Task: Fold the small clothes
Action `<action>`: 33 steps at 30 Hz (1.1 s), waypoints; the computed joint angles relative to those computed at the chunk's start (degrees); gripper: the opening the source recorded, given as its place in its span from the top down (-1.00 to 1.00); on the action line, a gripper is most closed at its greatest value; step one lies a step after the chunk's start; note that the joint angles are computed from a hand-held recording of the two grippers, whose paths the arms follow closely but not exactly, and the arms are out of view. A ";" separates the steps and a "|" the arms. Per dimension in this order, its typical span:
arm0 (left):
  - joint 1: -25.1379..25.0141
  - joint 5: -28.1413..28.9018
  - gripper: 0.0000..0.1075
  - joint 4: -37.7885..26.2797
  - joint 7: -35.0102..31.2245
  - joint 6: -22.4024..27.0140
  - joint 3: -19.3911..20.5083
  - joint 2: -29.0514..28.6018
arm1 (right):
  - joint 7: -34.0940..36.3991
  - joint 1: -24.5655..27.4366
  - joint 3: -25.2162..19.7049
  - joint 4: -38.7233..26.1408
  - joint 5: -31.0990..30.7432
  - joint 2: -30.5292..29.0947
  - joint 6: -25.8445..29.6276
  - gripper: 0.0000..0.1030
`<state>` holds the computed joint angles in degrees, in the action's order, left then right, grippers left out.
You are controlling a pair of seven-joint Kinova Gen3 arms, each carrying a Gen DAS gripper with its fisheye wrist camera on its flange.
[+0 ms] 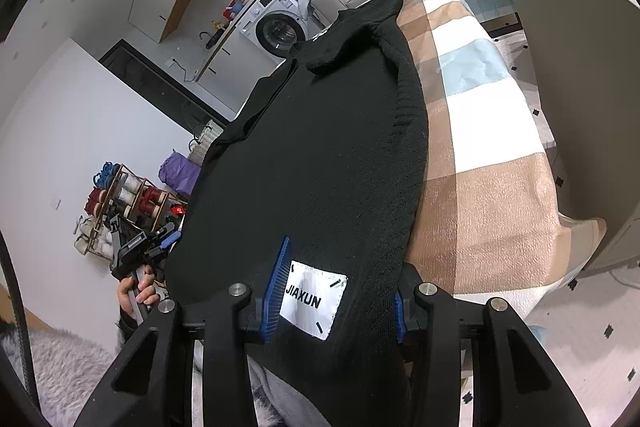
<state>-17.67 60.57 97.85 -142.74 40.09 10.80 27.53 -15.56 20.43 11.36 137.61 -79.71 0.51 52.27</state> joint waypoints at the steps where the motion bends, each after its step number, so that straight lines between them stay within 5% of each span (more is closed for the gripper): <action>1: 0.32 0.03 0.24 0.21 -0.06 -0.91 -0.11 -0.25 | -0.08 -0.27 0.23 -0.06 0.17 -0.02 0.06 0.16; 6: 2.45 -3.51 0.22 -0.78 3.59 -2.61 -2.31 -0.43 | 0.00 0.49 -0.66 -0.03 0.18 -0.06 0.00 0.16; 13: -6.45 -2.14 0.13 -6.41 5.20 12.06 4.35 6.84 | -0.19 0.32 -0.67 0.02 0.21 -0.22 -0.18 0.16; 16: -6.02 1.70 0.13 -6.24 2.57 15.15 3.15 7.93 | -0.22 0.33 -0.63 0.02 0.21 -0.20 -0.12 0.16; 24: 0.35 -2.19 0.13 -4.98 2.29 8.91 0.09 4.04 | -0.15 -0.29 -1.02 -0.05 -1.38 -0.08 -1.55 0.16; 27: 1.90 -3.73 0.72 -5.45 2.59 7.36 0.31 4.14 | -0.45 -1.69 -2.19 0.04 -4.50 -0.21 -5.35 0.34; 29: 1.91 -2.72 0.83 -4.78 1.13 6.72 1.04 4.02 | -0.03 -2.73 -2.91 0.05 -6.70 0.44 -7.85 0.84; 33: -2.89 2.43 0.91 -0.88 -7.98 5.70 5.88 1.52 | 8.57 -1.87 -1.38 2.91 -12.04 -1.00 -2.61 0.91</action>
<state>-20.57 63.00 96.97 -150.72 45.79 16.68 29.05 -6.99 18.56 9.98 140.52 -91.75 -0.49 49.66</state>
